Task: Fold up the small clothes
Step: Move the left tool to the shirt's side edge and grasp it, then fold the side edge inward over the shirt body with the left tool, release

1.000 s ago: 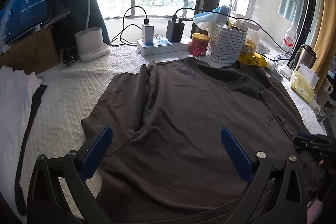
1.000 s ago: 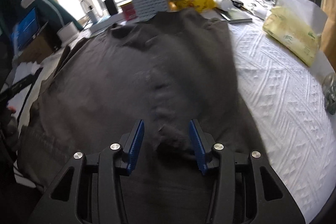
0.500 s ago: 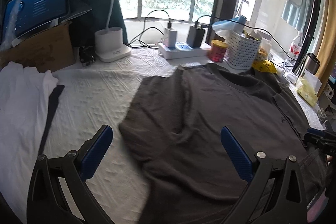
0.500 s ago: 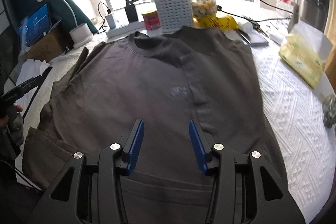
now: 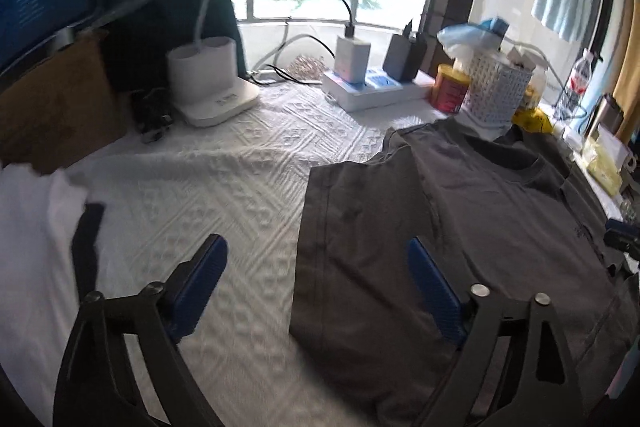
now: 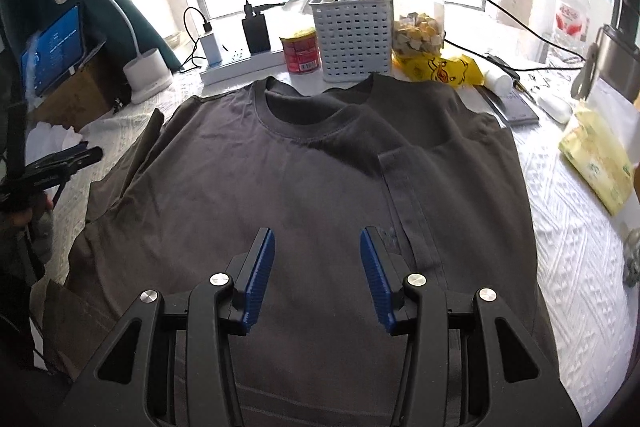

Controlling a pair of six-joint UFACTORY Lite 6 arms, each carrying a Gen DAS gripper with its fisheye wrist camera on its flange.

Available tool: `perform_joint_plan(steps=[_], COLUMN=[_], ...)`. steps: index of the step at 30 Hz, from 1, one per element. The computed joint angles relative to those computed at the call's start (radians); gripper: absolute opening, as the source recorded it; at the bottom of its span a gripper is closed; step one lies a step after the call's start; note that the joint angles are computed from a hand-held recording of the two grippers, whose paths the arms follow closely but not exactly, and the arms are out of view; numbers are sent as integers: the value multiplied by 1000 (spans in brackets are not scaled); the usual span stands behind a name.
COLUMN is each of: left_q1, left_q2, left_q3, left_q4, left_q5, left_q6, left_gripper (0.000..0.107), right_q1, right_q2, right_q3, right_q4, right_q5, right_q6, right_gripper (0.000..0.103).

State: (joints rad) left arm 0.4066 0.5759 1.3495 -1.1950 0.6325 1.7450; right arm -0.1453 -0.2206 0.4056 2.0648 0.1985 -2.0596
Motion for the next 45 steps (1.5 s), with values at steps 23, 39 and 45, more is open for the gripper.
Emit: perform_joint_plan(steps=[23, 39, 45], left_q1=[-96, -45, -124], left_q2=[138, -187, -312], left_q3=[127, -112, -212], left_q4=[105, -30, -45], left_q5=[-84, -41, -44], left_q6=[-93, 0, -1], left_gripper=[5, 4, 4], right_q1=[-102, -232, -391], right_q2=[46, -76, -109], right_q3=[4, -103, -141], right_q4=[-27, -218, -336], right_q5=[85, 229, 344], right_q6=[-29, 79, 94], right_gripper=[47, 47, 47])
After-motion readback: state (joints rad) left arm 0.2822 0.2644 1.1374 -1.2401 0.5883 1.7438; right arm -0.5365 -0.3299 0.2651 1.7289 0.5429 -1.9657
